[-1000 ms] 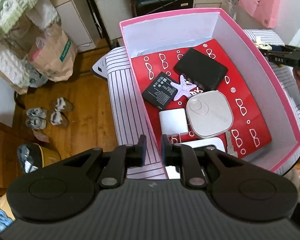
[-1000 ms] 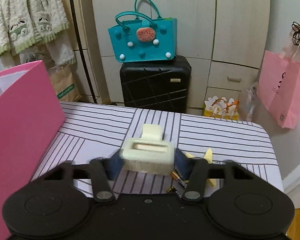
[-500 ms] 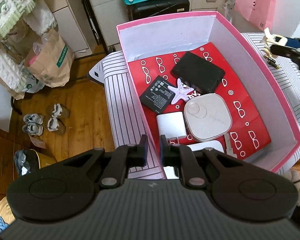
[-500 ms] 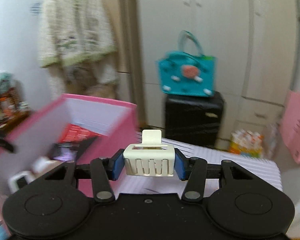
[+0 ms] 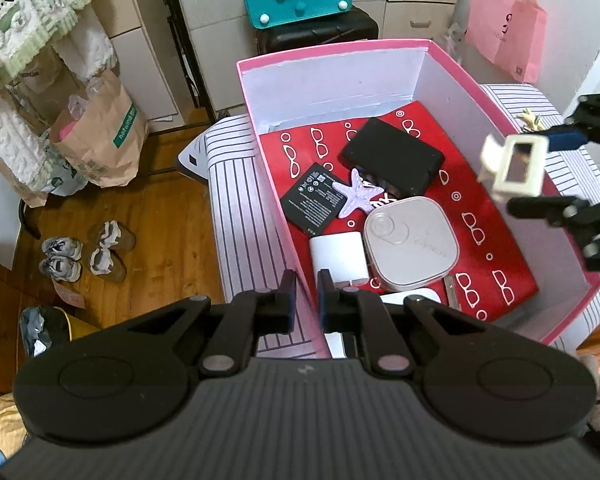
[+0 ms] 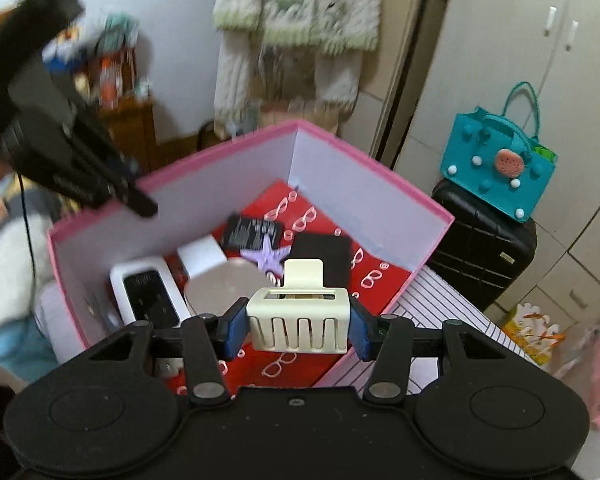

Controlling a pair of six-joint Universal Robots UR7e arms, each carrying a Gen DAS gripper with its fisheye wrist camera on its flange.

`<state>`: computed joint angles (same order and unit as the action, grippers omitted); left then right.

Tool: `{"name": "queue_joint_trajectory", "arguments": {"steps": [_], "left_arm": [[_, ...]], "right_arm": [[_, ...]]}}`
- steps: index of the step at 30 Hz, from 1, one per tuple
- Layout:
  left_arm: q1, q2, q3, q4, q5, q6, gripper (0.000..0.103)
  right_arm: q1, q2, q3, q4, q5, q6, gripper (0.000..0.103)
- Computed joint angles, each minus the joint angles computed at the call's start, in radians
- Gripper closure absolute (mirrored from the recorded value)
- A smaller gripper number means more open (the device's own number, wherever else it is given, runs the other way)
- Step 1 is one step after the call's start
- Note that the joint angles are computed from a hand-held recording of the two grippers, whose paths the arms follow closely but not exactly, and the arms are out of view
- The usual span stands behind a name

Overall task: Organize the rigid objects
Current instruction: 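Carry the cream holder into the pink box and open the right gripper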

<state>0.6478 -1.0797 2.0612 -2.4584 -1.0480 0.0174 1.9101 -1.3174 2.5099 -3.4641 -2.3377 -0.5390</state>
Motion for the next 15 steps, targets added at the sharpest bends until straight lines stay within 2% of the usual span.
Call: {"name": "queue_joint_trajectory", "arguments": {"steps": [5,9,11,13,15], "left_arm": [[0.004,-0.002,-0.005,0.01,-0.011,-0.001,0.093],[-0.001,-0.003,0.0,0.006,-0.007,0.014,0.092],[-0.006,-0.004,0.011,-0.012,0.0,0.016,0.092],[-0.009,-0.007,0.018,-0.018,0.005,0.02,0.092],[-0.009,-0.011,0.019,-0.014,0.001,0.017,0.092]], "right_arm": [[0.004,0.091,-0.042,0.0,-0.09,-0.034,0.047],[-0.019,0.09,-0.061,0.089,-0.083,-0.022,0.047],[-0.027,0.098,-0.062,0.106,-0.076,-0.059,0.046],[-0.025,0.136,-0.053,-0.009,-0.091,-0.117,0.042],[-0.019,0.125,-0.032,-0.085,-0.071,-0.131,0.041]]}}
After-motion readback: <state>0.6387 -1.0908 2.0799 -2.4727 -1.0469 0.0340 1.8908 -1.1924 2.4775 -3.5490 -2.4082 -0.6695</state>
